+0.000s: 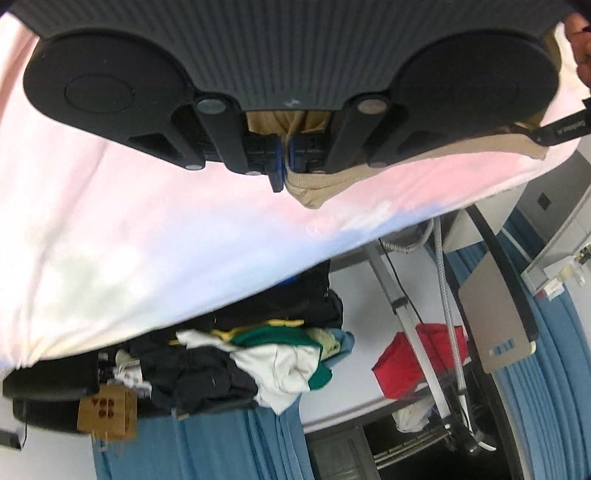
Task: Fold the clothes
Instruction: 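Lower the shirt onto the bedspread and open both grippers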
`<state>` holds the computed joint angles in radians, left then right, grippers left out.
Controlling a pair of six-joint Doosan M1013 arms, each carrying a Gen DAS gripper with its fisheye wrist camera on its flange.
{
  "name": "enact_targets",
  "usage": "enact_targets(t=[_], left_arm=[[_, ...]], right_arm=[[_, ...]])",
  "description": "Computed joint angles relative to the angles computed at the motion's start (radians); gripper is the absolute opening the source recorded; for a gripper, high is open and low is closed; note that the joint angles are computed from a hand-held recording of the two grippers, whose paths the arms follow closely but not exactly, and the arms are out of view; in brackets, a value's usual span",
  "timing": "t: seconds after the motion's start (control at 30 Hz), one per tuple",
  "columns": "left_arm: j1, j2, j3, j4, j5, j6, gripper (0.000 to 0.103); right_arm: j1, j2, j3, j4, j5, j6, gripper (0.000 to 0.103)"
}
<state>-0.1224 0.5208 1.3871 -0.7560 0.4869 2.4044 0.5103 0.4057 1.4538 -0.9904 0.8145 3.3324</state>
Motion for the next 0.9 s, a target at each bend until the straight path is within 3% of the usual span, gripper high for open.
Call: enact_targets(t=[0.03, 0.1, 0.17, 0.2, 0.4, 0.63, 0.77, 0.9], left_arm=[[0.001, -0.011, 0.002, 0.030, 0.007, -0.024, 0.056], [0.009, -0.038, 0.005, 0.057, 0.044, -0.047, 0.076], [0.025, -0.067, 0.006, 0.058, 0.097, -0.050, 0.084], [0.035, -0.087, 0.016, 0.051, 0.117, -0.038, 0.086], [0.120, -0.216, 0.110, -0.039, 0.222, 0.074, 0.087], [0.286, -0.342, 0.254, -0.222, 0.317, 0.235, 0.082], [0.366, -0.359, 0.306, -0.268, 0.349, 0.121, 0.080], [0.413, -0.344, 0.315, -0.256, 0.397, -0.058, 0.071]], right_arm=[[-0.004, -0.004, 0.004, 0.021, -0.017, -0.008, 0.012], [-0.011, -0.017, 0.011, 0.073, -0.052, -0.026, 0.031], [-0.009, -0.037, 0.022, 0.096, -0.079, -0.030, 0.074], [-0.005, -0.047, 0.028, 0.102, -0.091, -0.029, 0.078], [0.070, -0.116, 0.068, 0.076, -0.074, -0.001, 0.081], [0.267, -0.210, 0.171, -0.090, 0.049, 0.226, 0.081], [0.390, -0.245, 0.246, -0.174, 0.136, 0.427, 0.081], [0.454, -0.259, 0.273, -0.125, 0.203, 0.489, 0.081]])
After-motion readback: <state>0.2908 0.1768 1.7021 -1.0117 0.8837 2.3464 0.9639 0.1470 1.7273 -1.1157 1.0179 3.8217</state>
